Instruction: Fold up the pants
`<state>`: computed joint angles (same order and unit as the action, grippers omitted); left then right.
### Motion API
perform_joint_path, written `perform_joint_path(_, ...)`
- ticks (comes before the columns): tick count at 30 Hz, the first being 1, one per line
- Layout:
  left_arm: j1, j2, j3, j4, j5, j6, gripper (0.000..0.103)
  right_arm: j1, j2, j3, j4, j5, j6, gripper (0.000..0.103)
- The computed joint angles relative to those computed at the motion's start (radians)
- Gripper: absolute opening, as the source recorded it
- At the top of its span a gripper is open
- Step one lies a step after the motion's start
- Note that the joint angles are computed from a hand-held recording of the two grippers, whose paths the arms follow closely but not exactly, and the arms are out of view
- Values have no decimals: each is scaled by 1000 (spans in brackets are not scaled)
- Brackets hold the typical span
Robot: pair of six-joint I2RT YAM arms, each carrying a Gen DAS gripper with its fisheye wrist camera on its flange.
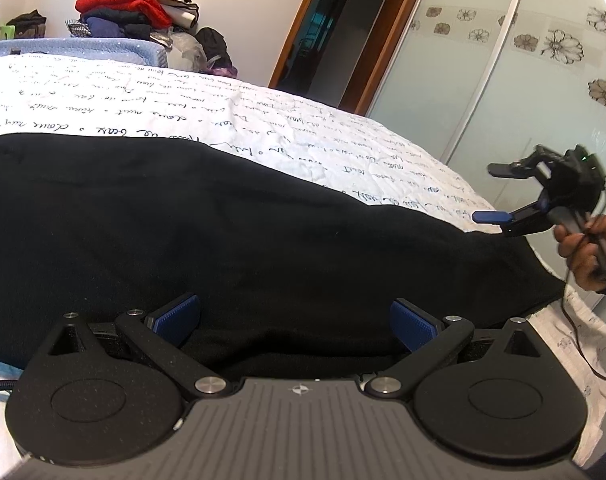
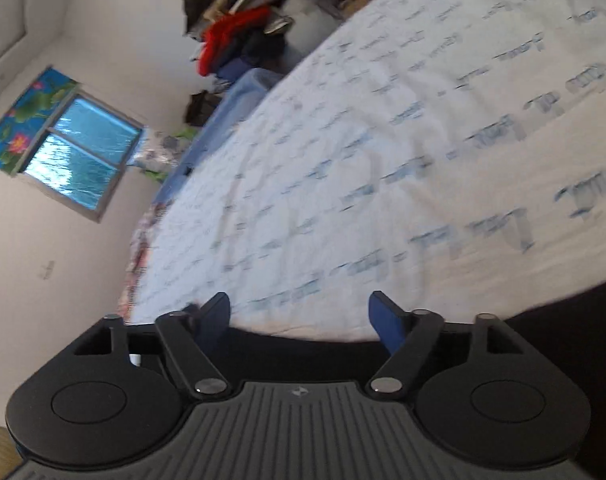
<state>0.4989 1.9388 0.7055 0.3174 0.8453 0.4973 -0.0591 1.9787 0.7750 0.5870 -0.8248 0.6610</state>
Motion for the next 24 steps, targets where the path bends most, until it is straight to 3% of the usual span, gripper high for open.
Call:
perform_joint_path(1,-5,-5,-6,8,-12,3,102,27,3,-3,-1,-4,-14,81)
perform_joint_path(4,-20,-23,-26,25,-48,14,102,133,54,22,-65,133,-66,78)
perform_joint_path(6,-26,-57,-40,12,-80,15,102,163,62,-76,137,240,22,75)
perform_joint_path(8,-18,-110,-40,-55,-87,1,101,181,-70,-195,154,441,104,76)
perform_joint_path(11,37,-180,-34,-140,18,-73,102,191,-255,-449,343,663,159,81)
perform_joint_path(12,51,-202,-41,-132,52,-108,102,186,-302,-529,403,715,192,88)
perform_joint_path(13,56,-224,-50,-113,70,-138,102,165,-318,-589,462,728,236,98)
perform_joint_path(14,52,-246,-55,-100,70,-160,102,93,-330,-634,492,670,260,101)
perform_joint_path(16,15,-284,-28,-131,31,-156,102,29,-293,-661,551,579,312,102)
perform_joint_path(17,-9,-293,-5,-147,1,-137,102,58,-253,-653,592,585,341,102)
perform_joint_path(19,-59,-294,11,-82,-94,-154,102,119,-203,-609,640,585,362,102)
perform_joint_path(22,-116,-220,76,-19,-214,-193,102,241,-145,-430,551,547,372,102)
perform_joint_path(24,-175,-164,123,-4,-403,-222,102,340,-123,-264,388,546,314,101)
